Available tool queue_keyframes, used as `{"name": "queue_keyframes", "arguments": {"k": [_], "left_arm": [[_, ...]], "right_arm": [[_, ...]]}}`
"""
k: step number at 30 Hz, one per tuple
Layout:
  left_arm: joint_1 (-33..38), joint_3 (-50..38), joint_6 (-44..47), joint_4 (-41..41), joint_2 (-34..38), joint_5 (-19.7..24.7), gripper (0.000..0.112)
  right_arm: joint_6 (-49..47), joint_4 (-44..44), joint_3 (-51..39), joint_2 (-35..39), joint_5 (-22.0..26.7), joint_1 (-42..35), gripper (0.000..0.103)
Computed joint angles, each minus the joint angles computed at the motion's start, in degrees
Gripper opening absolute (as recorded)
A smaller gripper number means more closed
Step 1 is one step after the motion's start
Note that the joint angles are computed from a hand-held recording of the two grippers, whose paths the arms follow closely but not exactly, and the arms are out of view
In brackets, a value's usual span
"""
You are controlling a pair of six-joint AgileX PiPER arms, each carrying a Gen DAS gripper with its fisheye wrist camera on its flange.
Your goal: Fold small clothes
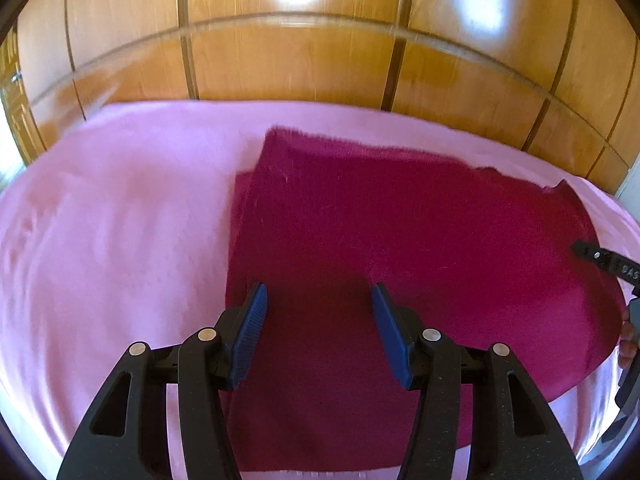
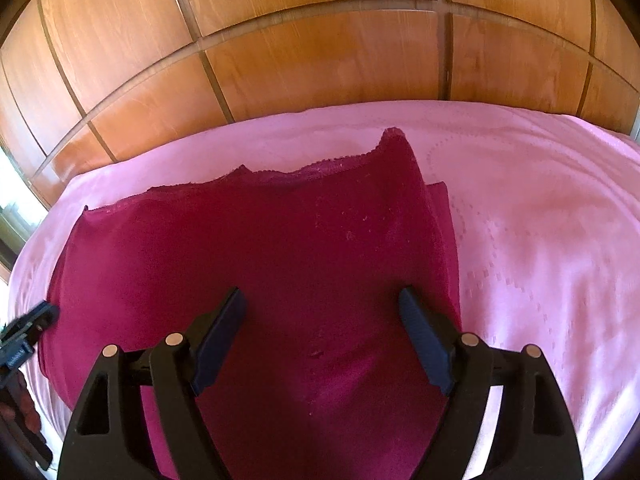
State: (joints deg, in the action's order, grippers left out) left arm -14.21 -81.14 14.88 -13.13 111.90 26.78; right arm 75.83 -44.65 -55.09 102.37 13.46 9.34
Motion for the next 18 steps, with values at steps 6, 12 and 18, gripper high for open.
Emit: {"name": "queue_keyframes", "arguments": {"k": [6, 12, 18], "left_arm": [[-0.15, 1.87, 0.03, -0.35, -2.26, -1.07, 0.053], [0.62, 3.93, 3.52, -5.18, -4.94, -0.89, 0.053], [0.77, 6.16, 6.05, -7.84, -7.19, -1.24, 0.053]], "right_arm": [[1.03, 0.20, 3.65, -4.83, -2.76, -0.94, 0.081], [5.36, -2.09, 8.66, -10.53, -4.02, -3.07, 0.083], [-1.59, 6.87, 12.42, -11.42, -6.93, -5.25, 0.083]]}}
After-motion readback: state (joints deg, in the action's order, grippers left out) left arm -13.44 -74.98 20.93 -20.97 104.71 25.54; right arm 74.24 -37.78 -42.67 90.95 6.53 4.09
